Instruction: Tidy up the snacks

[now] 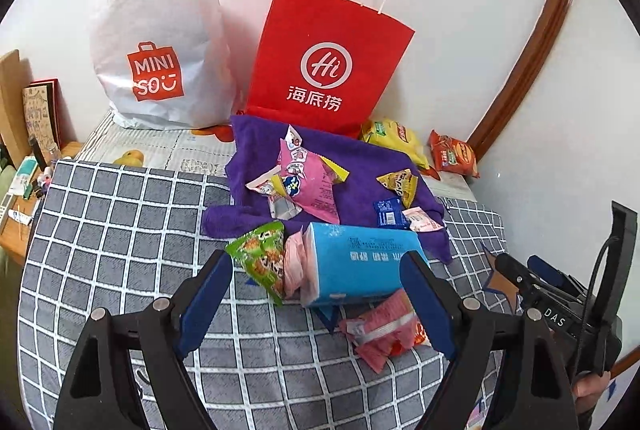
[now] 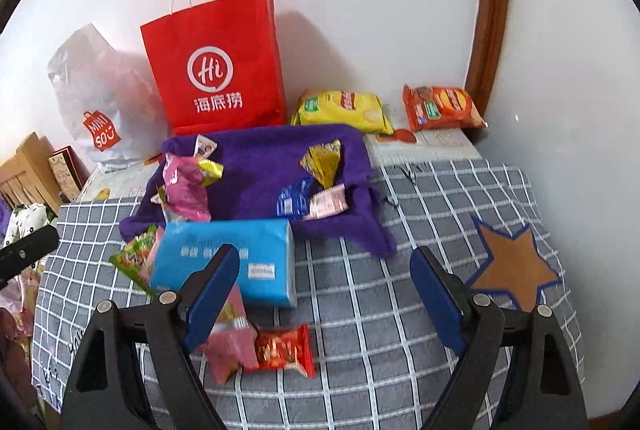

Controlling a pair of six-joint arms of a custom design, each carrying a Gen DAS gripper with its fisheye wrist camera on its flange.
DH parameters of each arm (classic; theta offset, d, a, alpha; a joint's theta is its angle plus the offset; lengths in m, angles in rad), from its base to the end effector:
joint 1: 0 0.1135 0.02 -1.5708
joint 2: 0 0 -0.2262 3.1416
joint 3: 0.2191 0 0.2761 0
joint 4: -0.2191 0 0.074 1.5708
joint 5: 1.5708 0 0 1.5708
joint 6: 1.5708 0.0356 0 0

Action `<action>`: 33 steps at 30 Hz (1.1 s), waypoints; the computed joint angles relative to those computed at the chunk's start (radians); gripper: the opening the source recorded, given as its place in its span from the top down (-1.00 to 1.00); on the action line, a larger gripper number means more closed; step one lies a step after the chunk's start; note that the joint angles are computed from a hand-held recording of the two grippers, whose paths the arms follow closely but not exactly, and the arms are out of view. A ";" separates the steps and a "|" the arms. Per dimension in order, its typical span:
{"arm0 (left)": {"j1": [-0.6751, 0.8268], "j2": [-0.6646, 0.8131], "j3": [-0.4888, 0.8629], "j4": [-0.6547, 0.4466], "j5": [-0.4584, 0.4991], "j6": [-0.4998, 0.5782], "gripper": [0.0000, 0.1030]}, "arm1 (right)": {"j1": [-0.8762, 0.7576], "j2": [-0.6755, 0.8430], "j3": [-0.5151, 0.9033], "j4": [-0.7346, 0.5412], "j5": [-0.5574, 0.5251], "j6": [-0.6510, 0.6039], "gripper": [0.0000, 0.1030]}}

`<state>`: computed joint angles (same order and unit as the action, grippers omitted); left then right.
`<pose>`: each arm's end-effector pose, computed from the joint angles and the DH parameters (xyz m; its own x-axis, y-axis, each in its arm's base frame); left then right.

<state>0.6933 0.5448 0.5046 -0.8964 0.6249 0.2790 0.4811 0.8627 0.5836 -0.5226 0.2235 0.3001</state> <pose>0.1358 0.0857 0.1970 -0.6649 -0.2621 -0.6994 -0.0713 0.9544 -0.2899 0.2023 0.0967 0.1907 -0.7015 -0.0410 -0.7115 -0.1122 0.9922 0.0535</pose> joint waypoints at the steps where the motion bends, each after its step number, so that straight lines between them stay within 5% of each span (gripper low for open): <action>1: 0.009 -0.039 -0.014 -0.011 -0.010 0.015 -0.65 | -0.003 -0.021 -0.013 -0.010 -0.006 -0.003 -0.68; 6: 0.028 -0.049 -0.013 -0.084 -0.027 0.074 -0.65 | -0.007 -0.163 -0.112 -0.025 -0.018 -0.030 -0.69; 14: -0.078 -0.194 -0.091 -0.081 -0.156 0.026 -0.63 | -0.058 -0.254 -0.232 -0.018 -0.077 -0.071 -0.69; 22: -0.058 -0.082 -0.163 0.008 -0.112 0.011 -0.63 | -0.075 -0.129 -0.322 0.133 -0.152 -0.081 -0.55; 33: -0.033 0.123 -0.191 0.123 -0.190 0.114 -0.64 | 0.028 0.315 -0.288 0.491 -0.178 -0.005 -0.45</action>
